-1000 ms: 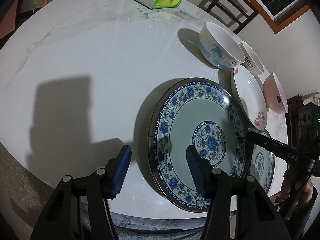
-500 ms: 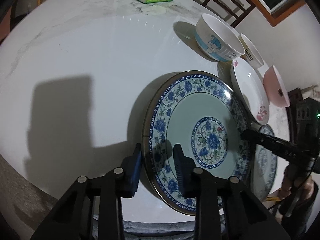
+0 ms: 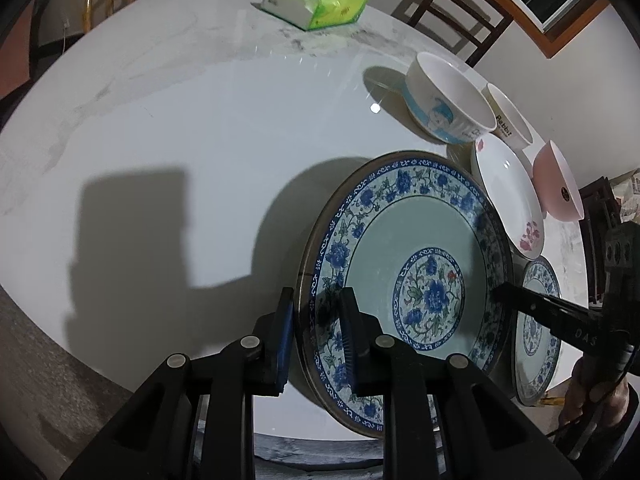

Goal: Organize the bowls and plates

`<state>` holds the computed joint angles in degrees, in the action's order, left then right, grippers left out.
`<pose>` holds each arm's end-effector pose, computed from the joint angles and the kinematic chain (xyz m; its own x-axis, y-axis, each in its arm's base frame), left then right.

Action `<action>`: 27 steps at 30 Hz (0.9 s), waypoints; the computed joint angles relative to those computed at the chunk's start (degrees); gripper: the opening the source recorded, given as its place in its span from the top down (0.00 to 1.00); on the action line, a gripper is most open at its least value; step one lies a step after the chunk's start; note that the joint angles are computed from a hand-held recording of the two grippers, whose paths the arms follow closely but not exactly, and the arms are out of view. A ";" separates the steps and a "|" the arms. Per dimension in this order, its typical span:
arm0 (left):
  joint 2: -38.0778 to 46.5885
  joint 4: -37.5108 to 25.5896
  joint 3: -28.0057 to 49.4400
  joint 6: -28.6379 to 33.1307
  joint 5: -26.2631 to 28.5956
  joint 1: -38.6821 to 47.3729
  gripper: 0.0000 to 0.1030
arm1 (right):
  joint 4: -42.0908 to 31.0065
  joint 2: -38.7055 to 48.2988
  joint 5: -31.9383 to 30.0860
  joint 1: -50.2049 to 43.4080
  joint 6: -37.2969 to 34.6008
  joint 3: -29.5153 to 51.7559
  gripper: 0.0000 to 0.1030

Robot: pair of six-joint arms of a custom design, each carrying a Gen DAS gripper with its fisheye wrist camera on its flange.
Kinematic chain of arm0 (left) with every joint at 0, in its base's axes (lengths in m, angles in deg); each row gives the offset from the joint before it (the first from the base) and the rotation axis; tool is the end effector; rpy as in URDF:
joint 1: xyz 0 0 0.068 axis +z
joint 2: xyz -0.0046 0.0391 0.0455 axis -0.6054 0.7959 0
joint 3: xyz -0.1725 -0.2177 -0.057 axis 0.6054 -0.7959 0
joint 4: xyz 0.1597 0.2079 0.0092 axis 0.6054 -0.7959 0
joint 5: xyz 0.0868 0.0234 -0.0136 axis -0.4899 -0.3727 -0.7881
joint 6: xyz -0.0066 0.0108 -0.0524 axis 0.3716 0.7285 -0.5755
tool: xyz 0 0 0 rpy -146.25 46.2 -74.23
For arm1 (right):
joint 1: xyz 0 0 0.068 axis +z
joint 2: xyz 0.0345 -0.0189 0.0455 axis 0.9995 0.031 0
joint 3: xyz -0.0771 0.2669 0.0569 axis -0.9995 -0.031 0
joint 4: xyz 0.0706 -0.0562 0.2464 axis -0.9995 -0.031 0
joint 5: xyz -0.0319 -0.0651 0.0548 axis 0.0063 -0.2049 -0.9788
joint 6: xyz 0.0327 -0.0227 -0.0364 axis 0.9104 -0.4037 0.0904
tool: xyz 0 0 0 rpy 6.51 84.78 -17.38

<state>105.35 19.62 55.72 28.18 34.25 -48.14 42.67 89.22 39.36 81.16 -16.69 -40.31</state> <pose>0.2418 -0.0550 0.1007 -0.9493 -0.0799 -0.3040 0.0184 0.9514 -0.3074 0.2535 -0.0165 0.0788 -0.9549 0.0312 -0.2951 -0.0854 0.9236 0.3737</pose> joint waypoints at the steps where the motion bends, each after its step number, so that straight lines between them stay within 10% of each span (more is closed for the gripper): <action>1: -0.46 -0.32 -0.03 0.56 -0.37 0.50 0.82 | 0.60 -0.18 0.12 0.67 0.62 -0.41 0.87; 27: 5.14 4.56 0.60 6.32 0.56 7.24 0.82 | 7.12 3.40 0.87 4.34 7.27 -1.03 0.86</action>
